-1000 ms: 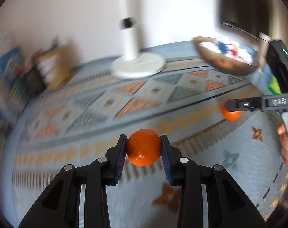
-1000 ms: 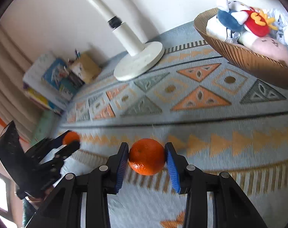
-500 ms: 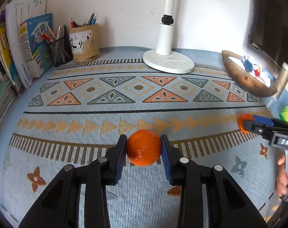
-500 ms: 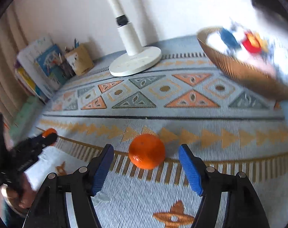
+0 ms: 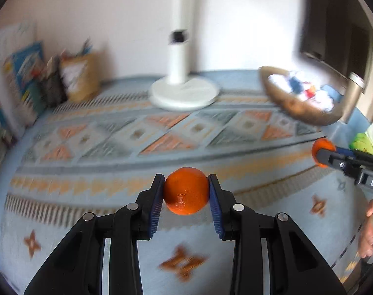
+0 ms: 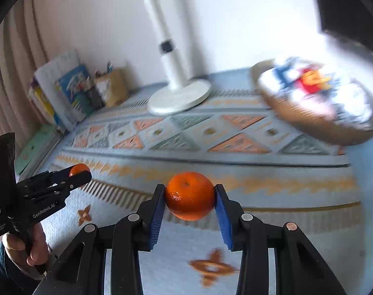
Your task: Organize objects
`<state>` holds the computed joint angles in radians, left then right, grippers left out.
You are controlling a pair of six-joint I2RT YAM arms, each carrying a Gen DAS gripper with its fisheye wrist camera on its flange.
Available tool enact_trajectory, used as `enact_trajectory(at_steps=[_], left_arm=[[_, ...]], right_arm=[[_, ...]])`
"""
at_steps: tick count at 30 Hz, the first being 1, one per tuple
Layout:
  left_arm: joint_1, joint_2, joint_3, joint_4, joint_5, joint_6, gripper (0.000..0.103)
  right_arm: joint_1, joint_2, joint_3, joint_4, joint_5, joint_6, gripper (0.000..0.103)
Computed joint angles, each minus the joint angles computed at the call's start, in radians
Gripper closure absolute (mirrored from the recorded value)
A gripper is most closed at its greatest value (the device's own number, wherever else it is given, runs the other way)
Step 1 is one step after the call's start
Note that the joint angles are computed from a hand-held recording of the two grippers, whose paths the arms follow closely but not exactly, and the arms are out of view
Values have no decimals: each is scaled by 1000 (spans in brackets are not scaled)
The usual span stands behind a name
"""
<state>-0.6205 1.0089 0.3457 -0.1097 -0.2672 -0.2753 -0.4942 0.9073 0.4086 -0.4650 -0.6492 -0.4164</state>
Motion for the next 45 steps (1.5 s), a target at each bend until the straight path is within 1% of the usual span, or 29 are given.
enact_trajectory(at_steps=[2,4,5,7,9,11,12,13,14,17,21,24,25,26,27,28,30,31,33,34,36,39,40,43,44,45], left_arm=[[-77,120,93,37,-32,-6,71],[-127,234,194,65,-42,1,71],[-142,298,256,84,-29,12,71],[-142,385,350,119,28,32,71],[-141,471,462,130,71,39,71],[-141,552,585,118,92,57,71],[-134,604,667,102,113,70,71],[-130,639,724,86,128,75,71],[-123,683,794,64,140,84,71],[-110,792,952,16,161,109,71],[-85,930,1127,-49,219,113,71],[-74,1016,1231,-82,254,116,70],[-71,1040,1259,-92,276,120,67],[-69,1059,1282,-106,297,124,52],[-66,1080,1308,-131,312,127,40],[-65,1090,1318,-146,296,121,19],[-71,1053,1246,-100,241,127,18],[-67,1024,1198,-76,247,133,17],[-58,952,1103,-55,263,127,17],[-55,909,1053,-47,263,123,17],[-55,811,949,-36,243,127,17],[-51,651,802,-37,193,125,17],[-43,585,743,-35,183,124,15],[-15,377,572,-38,150,101,0],[9,278,497,-45,146,92,1],[25,219,460,-60,144,87,1]], right_arm=[[-144,44,88,-67,-72,-81,64],[-242,91,162,-85,-116,-111,64],[-298,139,221,-87,-141,-120,64],[-353,207,290,-61,-160,-94,64],[-386,292,367,-8,-157,-24,64],[-394,380,446,35,-152,52,64],[-394,417,478,50,-155,81,64],[-388,452,510,62,-139,115,64],[-369,501,556,67,-103,160,64],[-338,621,658,61,-113,228,64],[-276,669,694,104,-86,273,64],[-220,686,702,139,-24,286,64],[-202,693,708,141,8,286,64],[-180,714,730,131,38,277,63],[-172,731,745,119,44,272,63],[-172,740,752,112,41,271,63],[-180,743,751,110,31,273,62],[-185,734,742,110,36,271,59],[-204,703,707,129,35,272,30],[-222,676,679,141,9,272,27],[-252,627,645,116,-53,251,25],[-263,525,588,60,-90,210,25],[-259,476,564,30,-106,193,25],[-252,377,524,-59,-145,141,25],[-233,316,488,-94,-155,129,22],[-210,271,463,-116,-153,130,19]])
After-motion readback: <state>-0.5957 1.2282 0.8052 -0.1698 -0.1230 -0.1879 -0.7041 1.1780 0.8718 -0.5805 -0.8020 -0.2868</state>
